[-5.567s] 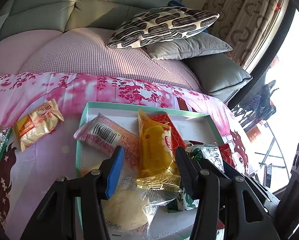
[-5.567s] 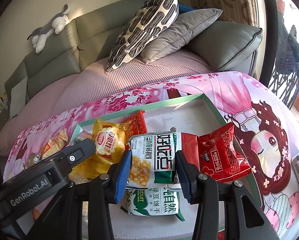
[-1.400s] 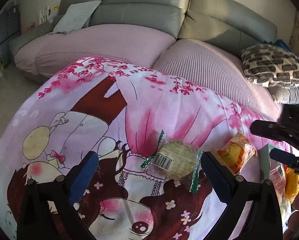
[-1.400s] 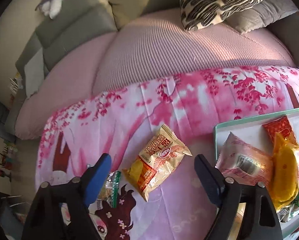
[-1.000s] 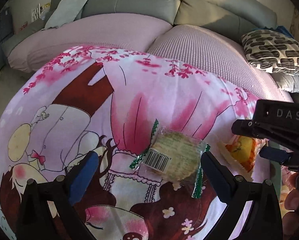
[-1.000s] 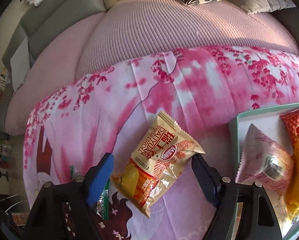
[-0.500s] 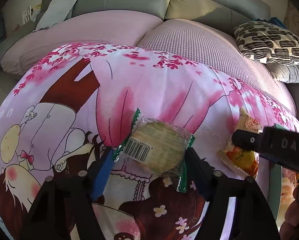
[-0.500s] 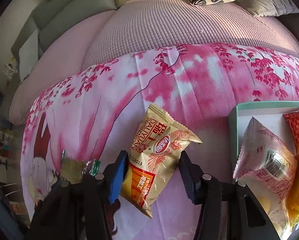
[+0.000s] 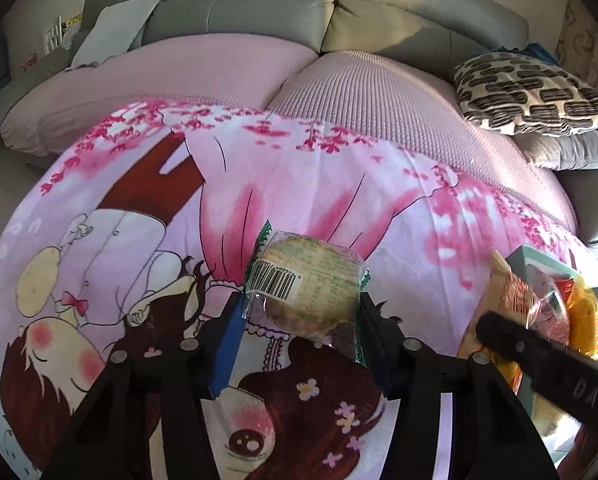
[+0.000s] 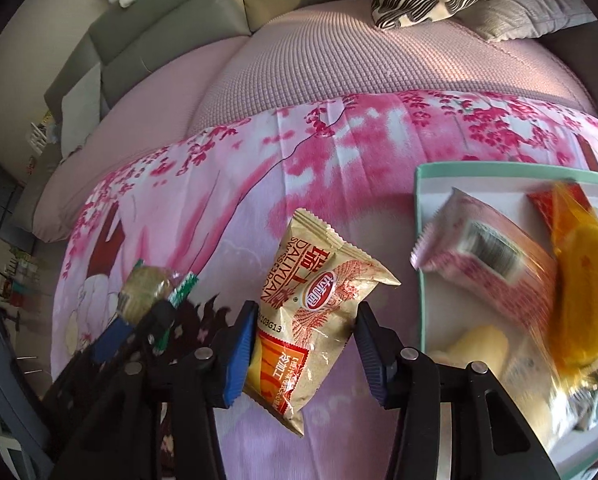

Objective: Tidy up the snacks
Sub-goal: 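Carry the round cake with the left tool while the right tool carries the DALIYUAN packet over the tray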

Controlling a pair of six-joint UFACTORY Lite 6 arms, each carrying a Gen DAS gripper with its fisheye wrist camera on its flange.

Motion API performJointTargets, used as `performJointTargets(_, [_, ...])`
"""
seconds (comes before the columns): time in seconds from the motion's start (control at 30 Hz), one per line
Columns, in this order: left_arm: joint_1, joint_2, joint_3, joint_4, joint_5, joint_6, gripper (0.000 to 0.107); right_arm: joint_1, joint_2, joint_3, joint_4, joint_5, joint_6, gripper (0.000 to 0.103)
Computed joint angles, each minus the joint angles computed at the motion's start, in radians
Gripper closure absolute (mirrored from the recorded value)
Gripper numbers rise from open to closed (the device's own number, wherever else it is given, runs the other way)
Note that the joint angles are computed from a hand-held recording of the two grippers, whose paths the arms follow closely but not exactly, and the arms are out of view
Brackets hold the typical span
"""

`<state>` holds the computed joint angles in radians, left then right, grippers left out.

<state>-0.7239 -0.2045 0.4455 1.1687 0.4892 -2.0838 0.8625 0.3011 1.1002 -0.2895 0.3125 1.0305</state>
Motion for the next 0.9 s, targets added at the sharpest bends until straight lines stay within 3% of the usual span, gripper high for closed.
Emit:
performJointTargets(0.3, [-0.155, -0.163, -0.01, -0.11, 0.162, 0.041, 0.051, 0.099, -0.243, -0.196, -0.326, 0.035, 0.36, 0.052])
performJointTargets(0.63, [-0.364, -0.155, 0.079, -0.112, 0.301, -0.026, 0.051, 0.19, -0.467, -0.361, -0.536, 0.156, 0.627, 0.052])
performJointTargets(0.9, [-0.472, -0.034, 0.225, -0.052, 0.305, -0.065, 0.051, 0.249, -0.798, -0.535, -0.56, 0.39, 0.679, 0.052])
